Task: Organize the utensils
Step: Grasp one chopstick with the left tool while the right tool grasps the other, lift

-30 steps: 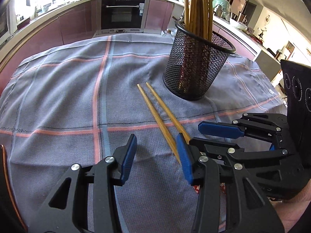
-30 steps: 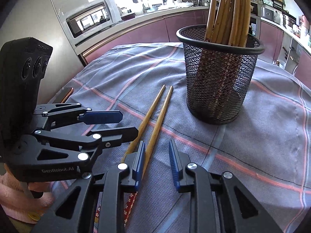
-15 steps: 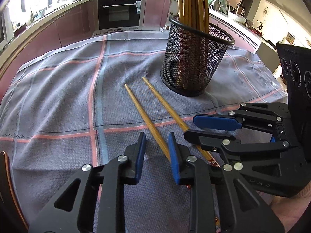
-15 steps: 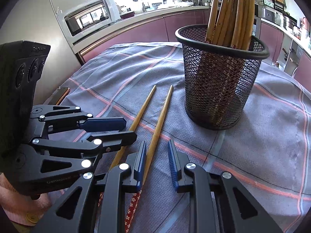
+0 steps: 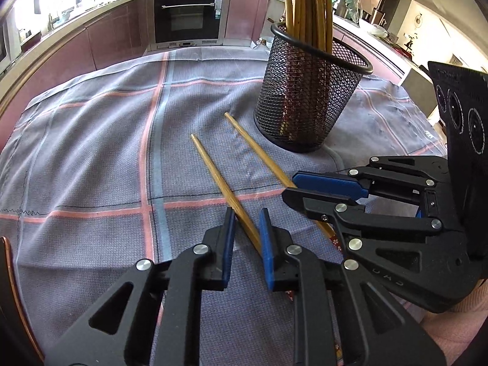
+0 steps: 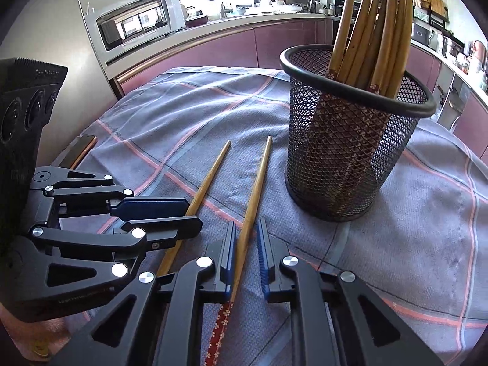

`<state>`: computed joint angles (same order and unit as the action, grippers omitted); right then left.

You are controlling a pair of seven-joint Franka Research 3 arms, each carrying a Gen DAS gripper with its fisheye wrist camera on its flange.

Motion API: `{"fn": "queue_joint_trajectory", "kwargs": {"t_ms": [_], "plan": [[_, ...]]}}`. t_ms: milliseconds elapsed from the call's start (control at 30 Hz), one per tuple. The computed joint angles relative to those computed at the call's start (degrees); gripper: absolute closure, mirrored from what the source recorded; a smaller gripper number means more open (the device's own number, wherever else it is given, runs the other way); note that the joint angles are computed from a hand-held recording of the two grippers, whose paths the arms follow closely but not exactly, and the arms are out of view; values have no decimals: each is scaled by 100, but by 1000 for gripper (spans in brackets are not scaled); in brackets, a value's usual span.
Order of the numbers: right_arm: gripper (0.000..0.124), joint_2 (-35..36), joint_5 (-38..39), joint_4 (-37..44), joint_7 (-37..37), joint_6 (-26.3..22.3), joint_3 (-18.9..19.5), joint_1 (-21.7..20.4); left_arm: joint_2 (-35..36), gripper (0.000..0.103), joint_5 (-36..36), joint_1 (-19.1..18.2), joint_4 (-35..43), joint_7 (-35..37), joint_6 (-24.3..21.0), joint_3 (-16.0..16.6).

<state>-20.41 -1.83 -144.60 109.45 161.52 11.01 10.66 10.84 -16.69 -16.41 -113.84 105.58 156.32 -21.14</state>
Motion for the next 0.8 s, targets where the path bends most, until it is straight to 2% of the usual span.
{"fn": "queue_joint_trajectory", "kwargs": {"t_ms": [200, 400, 800], "plan": [[119, -48, 357, -88, -186, 98, -191, 165, 13, 89, 207, -66, 4, -354, 62, 55], [119, -208, 502, -203, -281, 160, -173, 161, -10, 93, 301, -71, -27, -592, 123, 49], [119, -719, 1507, -547, -1139, 518, -578, 673, -217, 95, -106, 44, -194, -399, 247, -3]]}}
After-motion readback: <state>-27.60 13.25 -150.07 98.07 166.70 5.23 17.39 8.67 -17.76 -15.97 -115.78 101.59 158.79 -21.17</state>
